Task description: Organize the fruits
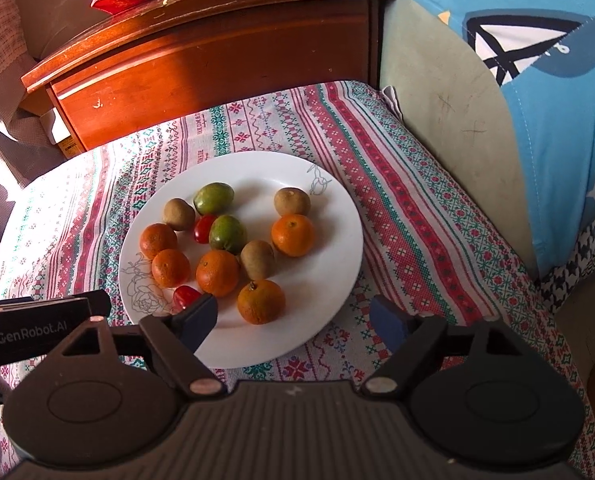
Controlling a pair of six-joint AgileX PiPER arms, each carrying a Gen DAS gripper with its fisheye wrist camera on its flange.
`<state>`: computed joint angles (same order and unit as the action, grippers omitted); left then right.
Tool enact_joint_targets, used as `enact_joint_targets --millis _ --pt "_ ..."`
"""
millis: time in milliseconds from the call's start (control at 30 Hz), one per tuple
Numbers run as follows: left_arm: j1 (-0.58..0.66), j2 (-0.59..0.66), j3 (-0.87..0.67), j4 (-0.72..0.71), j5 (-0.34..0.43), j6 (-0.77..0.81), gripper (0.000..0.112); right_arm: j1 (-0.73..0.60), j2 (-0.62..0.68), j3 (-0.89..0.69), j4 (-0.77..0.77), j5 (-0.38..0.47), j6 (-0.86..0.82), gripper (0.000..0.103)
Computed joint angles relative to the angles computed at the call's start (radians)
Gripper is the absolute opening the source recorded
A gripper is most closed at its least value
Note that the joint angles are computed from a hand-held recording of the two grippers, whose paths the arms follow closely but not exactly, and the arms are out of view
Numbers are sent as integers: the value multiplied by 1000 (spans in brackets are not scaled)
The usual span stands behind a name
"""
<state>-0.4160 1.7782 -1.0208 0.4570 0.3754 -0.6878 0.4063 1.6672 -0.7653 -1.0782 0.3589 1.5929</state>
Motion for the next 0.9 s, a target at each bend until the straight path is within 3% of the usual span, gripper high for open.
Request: enact_joint_targets --millis 900 --pt "-21 21 -7 92 45 -72 80 19 31 -15 -9 5 -5 84"
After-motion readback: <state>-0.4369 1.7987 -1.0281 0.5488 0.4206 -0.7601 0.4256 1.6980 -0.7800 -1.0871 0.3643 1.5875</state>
